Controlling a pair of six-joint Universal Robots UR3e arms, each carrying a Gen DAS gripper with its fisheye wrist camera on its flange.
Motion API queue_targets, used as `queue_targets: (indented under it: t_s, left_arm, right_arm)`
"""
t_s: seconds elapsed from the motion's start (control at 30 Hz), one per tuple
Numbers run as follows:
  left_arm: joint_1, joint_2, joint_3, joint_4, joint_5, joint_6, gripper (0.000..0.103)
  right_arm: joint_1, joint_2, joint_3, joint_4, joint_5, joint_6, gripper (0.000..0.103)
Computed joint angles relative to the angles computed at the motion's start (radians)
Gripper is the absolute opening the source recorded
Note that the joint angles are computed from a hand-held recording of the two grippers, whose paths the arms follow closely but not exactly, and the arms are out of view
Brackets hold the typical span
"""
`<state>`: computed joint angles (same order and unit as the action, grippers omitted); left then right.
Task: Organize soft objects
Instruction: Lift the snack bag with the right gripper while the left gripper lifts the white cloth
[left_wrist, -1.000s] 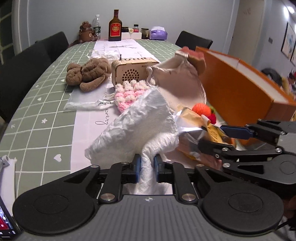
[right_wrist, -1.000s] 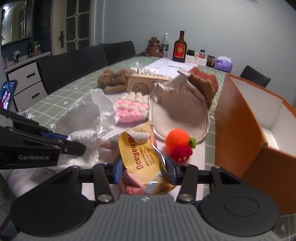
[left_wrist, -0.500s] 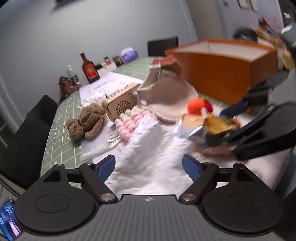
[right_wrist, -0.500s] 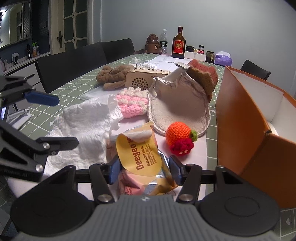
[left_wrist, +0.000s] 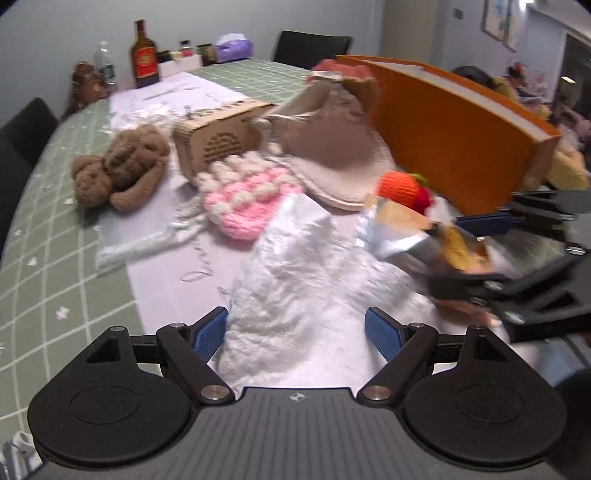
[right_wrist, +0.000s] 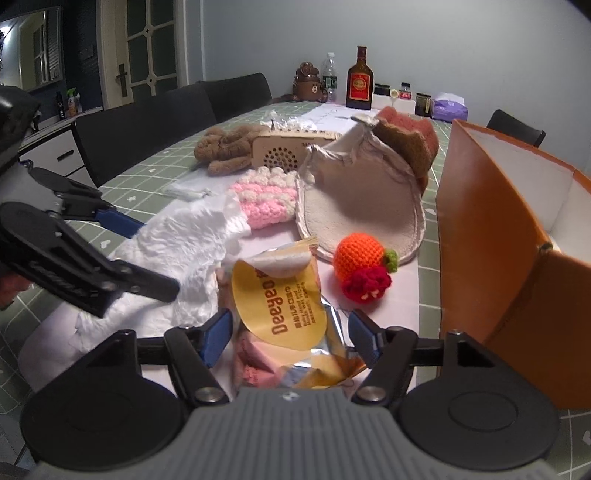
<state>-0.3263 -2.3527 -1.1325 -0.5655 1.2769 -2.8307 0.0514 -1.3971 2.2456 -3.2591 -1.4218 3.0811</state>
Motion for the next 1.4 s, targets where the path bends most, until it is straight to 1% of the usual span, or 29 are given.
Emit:
queue_targets:
  t_s: [0.03, 0.1, 0.2, 0.33, 0.43, 0.47, 0.57, 0.63, 0.67, 0.7, 0.73, 0.8, 0.87, 0.9, 0.93, 0.97, 1.0, 1.1, 1.23, 1.3, 1.4]
  left_arm:
    - [0.006, 0.02, -0.021, -0.009, -0.025, 0.012, 0.097]
    - [0.008, 0.048, -0.049, -0.025, -0.046, 0.034, 0.097]
    - [-0.011, 0.06, -0.045, -0.073, -0.033, 0.063, 0.098]
    - [-0.072, 0.048, -0.031, -0.078, 0.061, 0.066, 0.099]
    - [-0.132, 0.029, -0.037, -0.023, 0.18, 0.045, 0.099]
    - [-0.144, 0.033, -0.06, 0.016, 0.201, 0.038, 0.098]
    - [-0.148, 0.039, -0.09, 0.053, 0.212, -0.01, 0.095]
    - [-0.15, 0.038, -0.11, 0.092, 0.225, -0.047, 0.091]
    - [-0.154, 0.035, -0.113, 0.111, 0.239, -0.064, 0.085]
    - [-0.159, 0.032, -0.118, 0.131, 0.256, -0.08, 0.078]
    - [-0.161, 0.028, -0.118, 0.143, 0.268, -0.1, 0.074]
    - [-0.171, 0.014, -0.111, 0.171, 0.304, -0.147, 0.059]
    - [-0.183, 0.002, -0.107, 0.196, 0.339, -0.178, 0.051]
    - [-0.195, -0.007, -0.104, 0.213, 0.369, -0.198, 0.043]
    - [-0.209, -0.018, -0.097, 0.227, 0.406, -0.214, 0.039]
    - [-0.222, -0.03, -0.088, 0.238, 0.44, -0.227, 0.032]
    - [-0.232, -0.039, -0.081, 0.246, 0.466, -0.242, 0.029]
    - [-0.241, -0.043, -0.077, 0.266, 0.494, -0.287, 0.022]
    - [-0.249, -0.022, -0.09, 0.278, 0.511, -0.336, 0.021]
    - [-0.255, -0.008, -0.087, 0.256, 0.528, -0.372, 0.021]
    - [-0.253, 0.026, -0.115, 0.261, 0.519, -0.423, 0.021]
  right_arm:
    - [-0.011, 0.0, 0.002, 0.005, 0.02, 0.003, 0.063]
    - [-0.02, 0.004, 0.005, 0.0, 0.031, 0.008, 0.063]
    - [-0.012, 0.011, -0.002, 0.001, 0.025, 0.003, 0.062]
    - [-0.016, 0.01, -0.003, 0.008, 0.045, 0.002, 0.059]
    - [-0.016, 0.01, 0.001, 0.004, 0.045, -0.001, 0.058]
    - [-0.018, 0.01, 0.003, 0.002, 0.047, -0.002, 0.058]
    - [-0.017, 0.009, 0.003, 0.003, 0.045, -0.008, 0.058]
    - [-0.012, 0.012, -0.001, 0.002, 0.037, -0.012, 0.058]
    - [-0.01, 0.012, 0.0, 0.001, 0.034, -0.013, 0.058]
    - [-0.009, 0.012, 0.0, 0.002, 0.033, -0.014, 0.058]
    - [-0.009, 0.011, 0.0, 0.002, 0.033, -0.012, 0.057]
    - [-0.011, 0.004, 0.008, 0.002, 0.037, -0.011, 0.056]
    - [-0.01, 0.002, 0.012, -0.001, 0.035, -0.011, 0.055]
    - [-0.008, 0.002, 0.012, -0.001, 0.032, -0.01, 0.054]
    - [-0.006, 0.003, 0.012, -0.004, 0.029, -0.008, 0.053]
    - [-0.003, 0.003, 0.012, -0.006, 0.025, -0.006, 0.053]
    - [-0.002, 0.004, 0.011, -0.007, 0.023, -0.005, 0.051]
    - [0.004, 0.001, 0.01, -0.007, 0.017, 0.005, 0.049]
    - [0.002, -0.015, 0.018, -0.005, 0.024, -0.004, 0.048]
    - [0.0, -0.033, 0.023, 0.0, 0.029, -0.008, 0.048]
    - [-0.003, -0.067, 0.029, 0.006, 0.034, -0.025, 0.048]
